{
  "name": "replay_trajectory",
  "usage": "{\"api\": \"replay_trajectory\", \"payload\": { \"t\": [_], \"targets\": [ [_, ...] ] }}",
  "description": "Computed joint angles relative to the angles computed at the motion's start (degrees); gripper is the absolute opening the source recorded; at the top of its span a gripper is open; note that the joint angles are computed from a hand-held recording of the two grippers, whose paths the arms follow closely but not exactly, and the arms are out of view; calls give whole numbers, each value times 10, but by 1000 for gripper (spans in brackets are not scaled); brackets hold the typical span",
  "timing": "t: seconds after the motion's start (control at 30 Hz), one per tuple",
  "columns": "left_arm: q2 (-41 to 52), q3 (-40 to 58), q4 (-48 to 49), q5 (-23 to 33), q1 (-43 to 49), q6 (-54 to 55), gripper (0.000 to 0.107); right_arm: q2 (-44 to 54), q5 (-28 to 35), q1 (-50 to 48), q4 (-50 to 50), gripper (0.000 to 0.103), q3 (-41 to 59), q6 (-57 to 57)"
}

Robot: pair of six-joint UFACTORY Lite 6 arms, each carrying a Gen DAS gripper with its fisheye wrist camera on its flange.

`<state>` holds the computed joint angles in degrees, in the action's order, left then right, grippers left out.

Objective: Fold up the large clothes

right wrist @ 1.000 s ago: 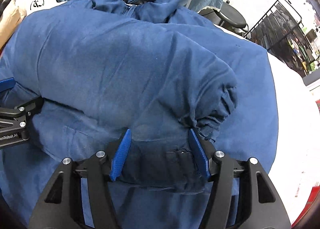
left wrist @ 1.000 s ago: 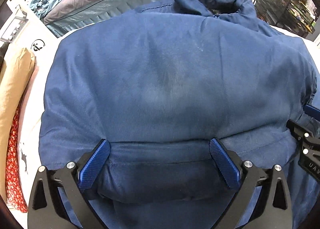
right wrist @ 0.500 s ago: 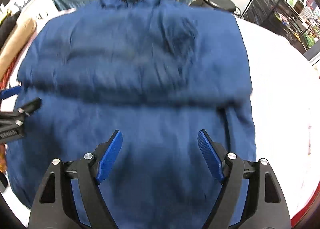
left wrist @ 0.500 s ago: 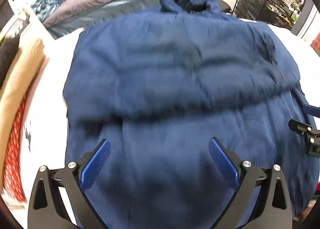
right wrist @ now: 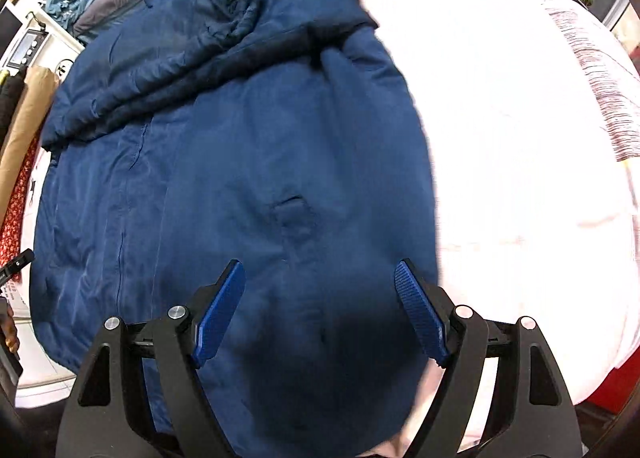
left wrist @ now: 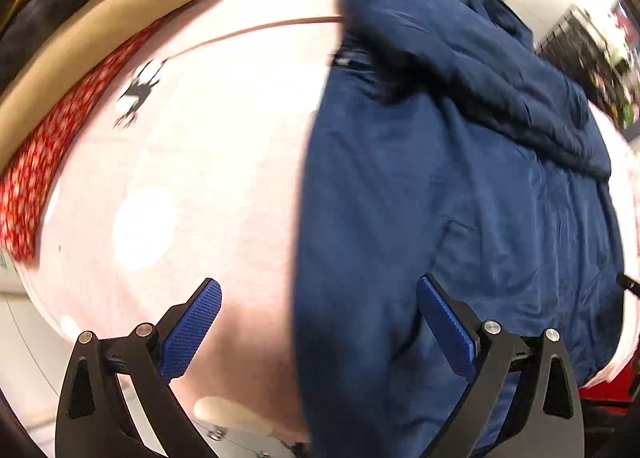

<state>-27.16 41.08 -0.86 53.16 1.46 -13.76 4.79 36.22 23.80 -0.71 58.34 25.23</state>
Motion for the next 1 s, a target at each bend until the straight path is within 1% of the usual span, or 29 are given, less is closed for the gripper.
{"api": "replay_trajectory", "payload": {
  "t": [0.07,0.13,0.27,0.33,0.4,0.47,0.53,0.57,0.6,0.63,0.67,0.7,0.73,0.77,0.8,0.83,0.9,1.0],
  "targets": [
    [-18,-9,-43,10,49,59,95,-27,3,-22,4,77,-17,-8],
    [-51,-30,-80,28,79,109,95,-49,5,-65,54,77,-37,-61],
    [-96,-90,-156,54,104,176,95,-44,20,-159,232,77,-78,-238],
    [-113,-119,-196,65,122,207,95,-49,29,-179,300,77,-116,-298],
    [-124,-153,-221,68,122,214,95,-60,32,-196,347,77,-163,-343],
    [-131,-181,-232,59,98,198,94,-74,30,-202,388,77,-203,-376],
    [-133,-204,-248,49,67,188,92,-100,30,-204,454,77,-250,-424],
    [-129,-211,-258,40,50,185,85,-102,27,-199,467,77,-255,-431],
    [-121,-212,-263,30,24,172,82,-113,18,-191,457,76,-261,-417],
    [-111,-207,-257,12,-10,145,81,-110,7,-174,455,71,-259,-405],
    [-104,-198,-254,5,-30,135,75,-108,11,-172,452,66,-255,-399],
    [-99,-193,-253,2,-40,129,69,-109,18,-175,450,60,-251,-399],
    [-91,-183,-250,2,-44,125,66,-110,25,-178,450,56,-248,-404],
    [-83,-175,-249,1,-46,123,57,-110,33,-179,449,48,-243,-411],
    [-81,-166,-248,10,-37,127,49,-111,34,-169,445,41,-236,-405],
    [-82,-161,-247,16,-31,131,45,-119,45,-175,436,35,-233,-409],
    [-87,-148,-250,36,-14,144,31,-130,53,-172,423,28,-231,-409],
    [-104,-134,-242,66,-13,155,25,-148,62,-167,408,21,-234,-404]
  ]
}}
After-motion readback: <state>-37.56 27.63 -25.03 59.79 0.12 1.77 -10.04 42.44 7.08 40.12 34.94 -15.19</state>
